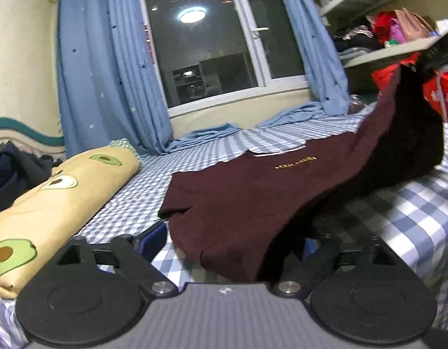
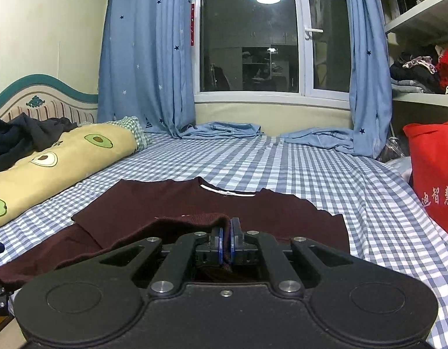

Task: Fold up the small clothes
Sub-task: 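Lift the sweatshirt side with the left tool while the right tool holds the hem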

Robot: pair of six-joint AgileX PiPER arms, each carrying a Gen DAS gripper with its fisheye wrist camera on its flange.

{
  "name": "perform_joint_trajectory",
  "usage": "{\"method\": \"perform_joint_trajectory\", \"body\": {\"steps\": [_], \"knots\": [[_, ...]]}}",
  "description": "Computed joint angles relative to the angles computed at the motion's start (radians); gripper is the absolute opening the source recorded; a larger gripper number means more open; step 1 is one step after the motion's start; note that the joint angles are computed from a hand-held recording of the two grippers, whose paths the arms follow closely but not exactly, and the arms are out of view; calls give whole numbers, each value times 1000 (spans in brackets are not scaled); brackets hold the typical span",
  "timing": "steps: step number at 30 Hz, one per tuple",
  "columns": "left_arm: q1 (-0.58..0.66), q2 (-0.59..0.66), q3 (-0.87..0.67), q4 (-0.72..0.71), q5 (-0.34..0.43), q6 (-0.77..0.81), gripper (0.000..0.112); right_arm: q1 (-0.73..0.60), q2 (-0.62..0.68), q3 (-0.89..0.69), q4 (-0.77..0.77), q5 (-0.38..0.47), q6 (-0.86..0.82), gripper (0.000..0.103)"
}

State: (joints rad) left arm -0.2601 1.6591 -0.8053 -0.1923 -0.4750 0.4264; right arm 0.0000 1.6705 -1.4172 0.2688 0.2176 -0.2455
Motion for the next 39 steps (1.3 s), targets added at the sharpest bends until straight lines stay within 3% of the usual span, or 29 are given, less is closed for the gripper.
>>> {"method": "perform_joint_trajectory", "body": {"steps": [4,8,11,16,19,25,29,31,33,36,39], "knots": [[-40,17,26,-141,-34,206,102,14,39,-86,-51,48,28,4],[-53,23,39,-141,-17,225,102,46,148,-305,-204,176,142,4],[-75,32,43,-146,-20,274,102,52,255,-501,-223,287,177,4],[-139,86,45,-263,-102,491,102,34,389,-736,-176,428,219,4],[-172,137,31,-350,-192,608,100,23,409,-765,-154,446,216,4],[-134,221,38,-170,-395,678,78,11,364,-678,-145,408,174,4],[-109,289,63,-49,-545,760,78,-3,346,-656,-117,410,149,4],[-109,321,63,-15,-589,809,69,-6,342,-649,-107,408,140,5],[-104,337,49,19,-594,830,25,-9,334,-636,-94,405,130,5],[-75,289,24,89,-514,671,9,-22,282,-546,-35,362,69,6],[-24,215,-22,163,-411,411,6,-44,198,-408,52,310,-21,7]]}}
